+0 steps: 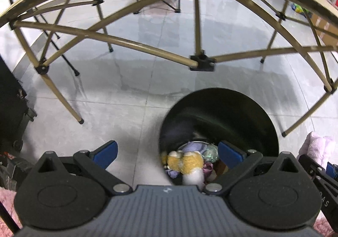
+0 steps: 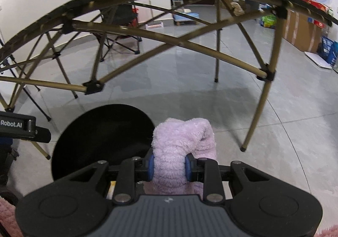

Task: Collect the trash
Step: 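Move the right tool over the bin and open it to drop the hat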

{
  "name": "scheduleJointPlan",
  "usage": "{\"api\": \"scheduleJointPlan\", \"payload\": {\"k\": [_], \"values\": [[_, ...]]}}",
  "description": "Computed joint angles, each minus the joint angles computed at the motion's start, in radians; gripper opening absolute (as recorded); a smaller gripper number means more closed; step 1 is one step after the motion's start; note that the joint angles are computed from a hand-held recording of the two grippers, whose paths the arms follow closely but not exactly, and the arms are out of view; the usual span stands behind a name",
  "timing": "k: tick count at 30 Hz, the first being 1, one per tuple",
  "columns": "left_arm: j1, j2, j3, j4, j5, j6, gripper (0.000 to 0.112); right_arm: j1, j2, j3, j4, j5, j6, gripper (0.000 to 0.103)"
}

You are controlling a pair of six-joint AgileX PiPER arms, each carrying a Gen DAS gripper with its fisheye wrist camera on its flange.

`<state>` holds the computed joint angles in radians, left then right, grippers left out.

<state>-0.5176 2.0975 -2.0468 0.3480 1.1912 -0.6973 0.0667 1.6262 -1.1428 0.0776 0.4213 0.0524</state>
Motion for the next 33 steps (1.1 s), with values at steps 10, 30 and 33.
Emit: {"api": "scheduleJointPlan", "payload": {"k": [10,30,33], "values": [[0.057,-0.105,0.160,0.007,-0.066,-0.035,0.103,0.093,0.047,-0.100,0.009,0.041,0.019,0.027],[0.146,-0.170,0.269,-0.024,-0.090,-0.044,0.103,0.237,0.228,-0.320,-0.088,0.154,0.145,0.027],[0.150,-0.170,0.273,-0.024,-0.089,-0.045,0.103,0.246,0.247,-0.343,-0.096,0.167,0.156,0.028]]}}
